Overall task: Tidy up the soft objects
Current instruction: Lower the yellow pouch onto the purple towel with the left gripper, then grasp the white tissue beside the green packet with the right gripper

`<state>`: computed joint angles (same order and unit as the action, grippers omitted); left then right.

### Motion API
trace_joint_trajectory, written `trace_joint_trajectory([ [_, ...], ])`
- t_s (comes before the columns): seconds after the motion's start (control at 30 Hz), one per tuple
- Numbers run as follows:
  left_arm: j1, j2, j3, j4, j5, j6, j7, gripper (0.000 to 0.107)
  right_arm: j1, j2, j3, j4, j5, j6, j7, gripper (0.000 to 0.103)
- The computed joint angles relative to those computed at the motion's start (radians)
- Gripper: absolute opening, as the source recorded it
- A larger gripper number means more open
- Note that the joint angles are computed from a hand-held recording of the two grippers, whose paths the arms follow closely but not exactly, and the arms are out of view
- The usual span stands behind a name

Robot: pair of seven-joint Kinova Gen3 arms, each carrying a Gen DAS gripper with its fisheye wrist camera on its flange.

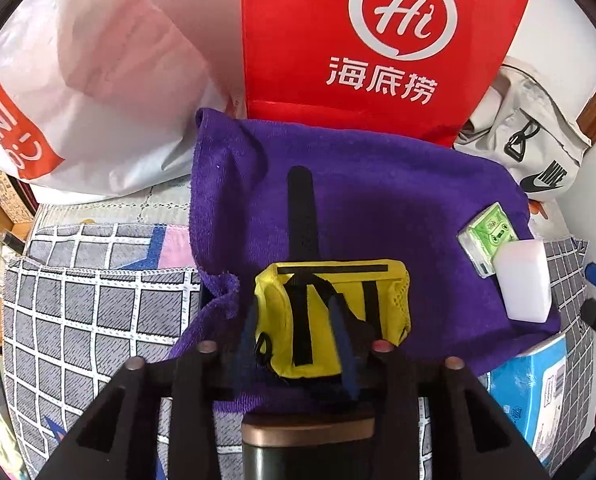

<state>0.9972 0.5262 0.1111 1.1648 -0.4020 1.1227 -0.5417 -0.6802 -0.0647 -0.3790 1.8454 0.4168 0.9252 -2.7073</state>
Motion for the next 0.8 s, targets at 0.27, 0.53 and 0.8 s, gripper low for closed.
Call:
trace_joint_trajectory([
  [0.27,0.04,-0.061,0.006,0.026,-0.045,0.021,0.041,0.049,-0.035,-0.023,-0.044,-0.027,0.009,0.065,-0.073,0.072],
  [0.53,0.081,-0.163,0.041,0.128,-0.115,0.041,0.152,0.055,-0.099,-0.023,-0.113,-0.049,0.036,0.104,-0.203,0.072],
  [0.8,0.104,-0.269,0.122,0.281,-0.181,0.066,0.327,0.059,-0.223,0.023,-0.153,-0.067,0.058,0.088,-0.317,0.072],
])
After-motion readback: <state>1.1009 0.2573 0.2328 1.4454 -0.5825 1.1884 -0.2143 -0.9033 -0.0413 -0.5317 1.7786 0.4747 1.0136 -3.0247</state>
